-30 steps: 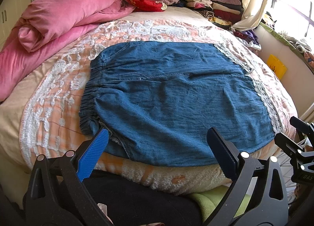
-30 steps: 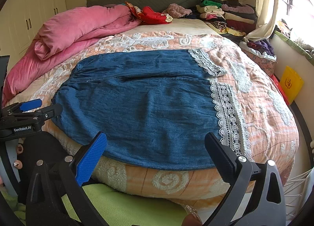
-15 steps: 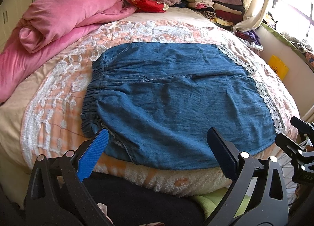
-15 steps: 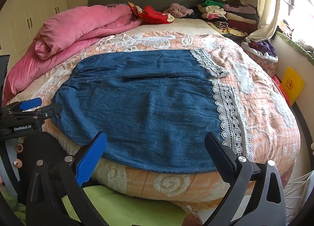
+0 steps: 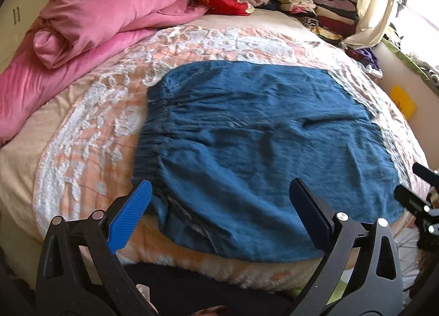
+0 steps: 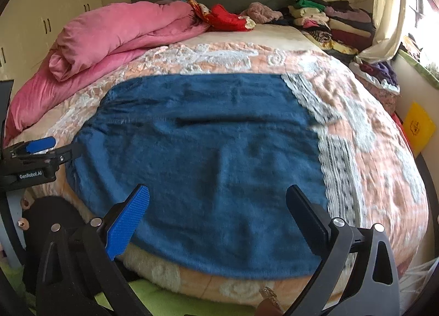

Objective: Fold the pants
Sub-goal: 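Move both tools down to the denim pants' waistband edge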

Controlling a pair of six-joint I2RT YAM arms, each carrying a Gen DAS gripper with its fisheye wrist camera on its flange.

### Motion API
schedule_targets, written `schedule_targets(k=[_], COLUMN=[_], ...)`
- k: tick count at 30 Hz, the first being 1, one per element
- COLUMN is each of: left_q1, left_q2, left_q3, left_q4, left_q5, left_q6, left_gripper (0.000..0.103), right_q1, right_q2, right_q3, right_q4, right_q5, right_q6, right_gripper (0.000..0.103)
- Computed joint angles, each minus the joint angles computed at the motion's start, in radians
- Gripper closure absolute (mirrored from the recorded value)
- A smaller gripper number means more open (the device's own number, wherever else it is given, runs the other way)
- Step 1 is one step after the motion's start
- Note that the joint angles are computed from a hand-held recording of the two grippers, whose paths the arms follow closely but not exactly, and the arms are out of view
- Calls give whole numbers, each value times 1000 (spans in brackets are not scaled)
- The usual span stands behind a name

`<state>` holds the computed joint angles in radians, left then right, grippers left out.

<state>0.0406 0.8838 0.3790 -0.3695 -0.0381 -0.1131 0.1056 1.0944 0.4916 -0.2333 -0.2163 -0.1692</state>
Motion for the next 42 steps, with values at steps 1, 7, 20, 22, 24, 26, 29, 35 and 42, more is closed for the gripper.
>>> schedule_targets(k=[1, 7, 20, 22, 24, 26, 29, 35, 42], left_q1=[14, 152, 283, 277, 276, 278, 275, 266, 234], left_q2=[9, 132, 588, 647, 703, 777, 869, 1010, 1102], left_q3=[4, 59, 353, 406, 461, 532, 610, 722, 788], left_q4=[5, 73, 174, 194, 196, 188, 181, 163, 150], left_q5=[7, 61, 204, 191, 188, 206, 211, 238, 245], left_q6=[8, 81, 191, 205, 215, 230, 255, 281, 313], left_gripper=[9, 9, 9, 9, 9, 9, 9, 9, 27], right_q1=[8, 55, 110, 124, 139, 149, 171, 204, 218], right_q2=[32, 225, 691, 763, 832, 899, 974, 1165, 1350], right_q3=[20, 158, 589, 679, 765, 862, 972, 1259, 1538], right_q4=[9, 46, 53, 27, 7, -36, -75, -202, -354], right_q5=[-1, -2, 36, 50, 54, 50, 74, 89, 105], right_q6=[-2, -25, -21, -24, -48, -59, -81, -148, -211], right_gripper=[4, 4, 4, 4, 4, 4, 4, 4, 4])
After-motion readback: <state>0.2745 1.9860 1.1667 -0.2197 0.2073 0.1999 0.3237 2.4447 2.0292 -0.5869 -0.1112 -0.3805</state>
